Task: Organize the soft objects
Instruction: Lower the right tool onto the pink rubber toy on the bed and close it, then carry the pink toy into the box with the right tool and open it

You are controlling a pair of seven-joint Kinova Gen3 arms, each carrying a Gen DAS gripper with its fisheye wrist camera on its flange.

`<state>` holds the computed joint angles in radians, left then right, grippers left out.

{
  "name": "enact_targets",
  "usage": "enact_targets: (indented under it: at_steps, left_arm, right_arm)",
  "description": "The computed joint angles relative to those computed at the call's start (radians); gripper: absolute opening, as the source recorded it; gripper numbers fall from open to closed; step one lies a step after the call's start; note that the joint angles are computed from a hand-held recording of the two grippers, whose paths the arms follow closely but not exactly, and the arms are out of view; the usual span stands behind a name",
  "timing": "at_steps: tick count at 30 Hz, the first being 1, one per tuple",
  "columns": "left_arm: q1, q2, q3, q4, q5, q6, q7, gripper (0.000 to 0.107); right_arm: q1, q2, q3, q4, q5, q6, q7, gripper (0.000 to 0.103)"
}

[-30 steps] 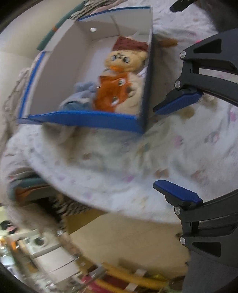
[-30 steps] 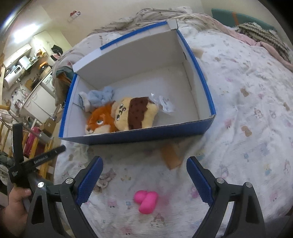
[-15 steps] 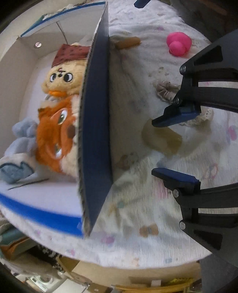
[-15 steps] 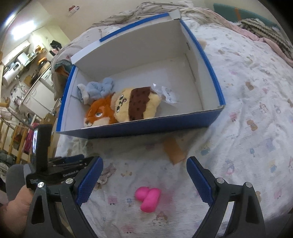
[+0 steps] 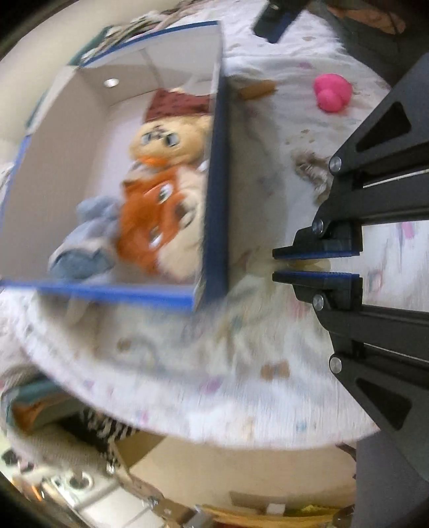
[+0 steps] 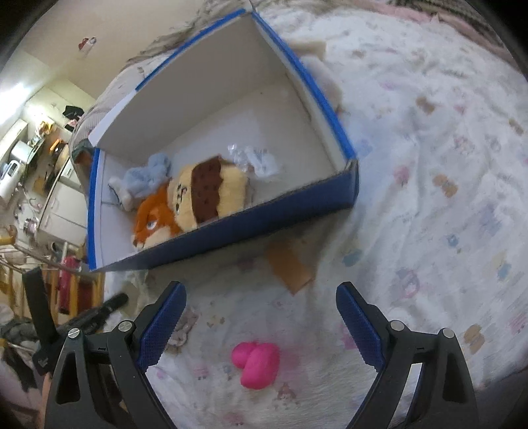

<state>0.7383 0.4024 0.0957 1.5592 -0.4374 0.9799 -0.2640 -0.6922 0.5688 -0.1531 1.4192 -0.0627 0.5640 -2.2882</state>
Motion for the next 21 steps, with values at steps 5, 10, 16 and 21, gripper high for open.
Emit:
enact_targets:
  at_steps: [5,10,16,21]
  left_arm:
    - [0.026,-0.044,-0.016,0.030,-0.066,0.022,0.087,0.006]
    - [-0.009,-0.047,0.009,0.024,-0.049,0.003,0.084,0.006]
    - [0.013,-0.046,0.009,0.027,-0.077,0.007,0.085,0.006]
    - [-0.004,-0.061,0.012,0.046,-0.063,-0.002,0.100,0.006]
  right_arm:
    - [0.075,0.080,-0.112,-0.073,-0.139,0.147,0.068,0.097]
    - [-0.035,0.136,-0.050,-0.161,-0.107,0.252,0.055,0.050]
    - [-0.133,0.177,0.019,-0.254,0.015,0.338,0.000,0.043]
    - [-0.163,0.168,0.025,-0.256,0.074,0.306,0.005,0.042]
